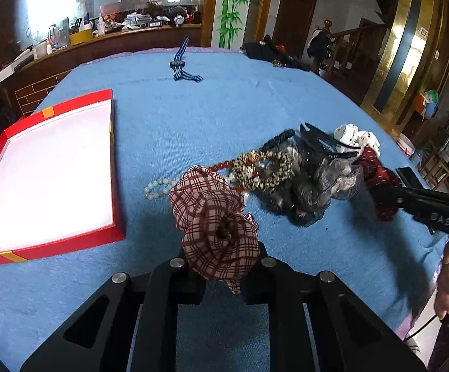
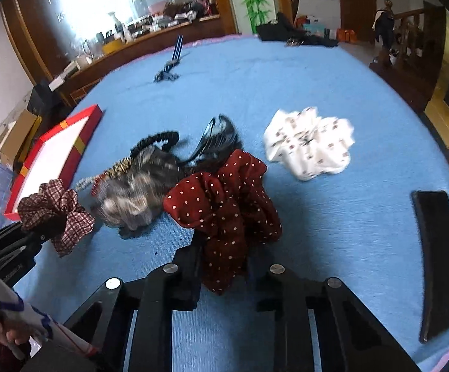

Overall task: Organize jewelry
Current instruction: 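Carry both scrunchies over the empty red box with both tools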

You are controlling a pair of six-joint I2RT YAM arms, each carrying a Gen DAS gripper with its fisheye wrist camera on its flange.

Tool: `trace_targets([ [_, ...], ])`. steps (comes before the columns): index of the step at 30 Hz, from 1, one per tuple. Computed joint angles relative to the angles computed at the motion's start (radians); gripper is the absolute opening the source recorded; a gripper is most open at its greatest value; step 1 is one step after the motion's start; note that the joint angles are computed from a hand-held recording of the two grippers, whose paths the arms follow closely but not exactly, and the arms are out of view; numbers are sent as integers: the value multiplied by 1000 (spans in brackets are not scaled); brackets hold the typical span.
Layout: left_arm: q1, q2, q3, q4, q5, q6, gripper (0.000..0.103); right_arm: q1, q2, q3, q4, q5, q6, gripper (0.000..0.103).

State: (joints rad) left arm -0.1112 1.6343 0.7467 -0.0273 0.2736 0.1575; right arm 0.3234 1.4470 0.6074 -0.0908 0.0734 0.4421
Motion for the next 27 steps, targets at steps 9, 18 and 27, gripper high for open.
trace_targets([
  [9, 71, -67, 6, -11, 28, 10, 15, 49, -125, 39, -57, 0, 16, 24],
  [18, 256, -65, 72, -41, 78, 50, 15, 213, 132, 289, -32, -38, 3, 25],
  [27, 421, 91, 228, -64, 99, 84, 15, 311, 512, 744, -138, -133, -13, 25],
])
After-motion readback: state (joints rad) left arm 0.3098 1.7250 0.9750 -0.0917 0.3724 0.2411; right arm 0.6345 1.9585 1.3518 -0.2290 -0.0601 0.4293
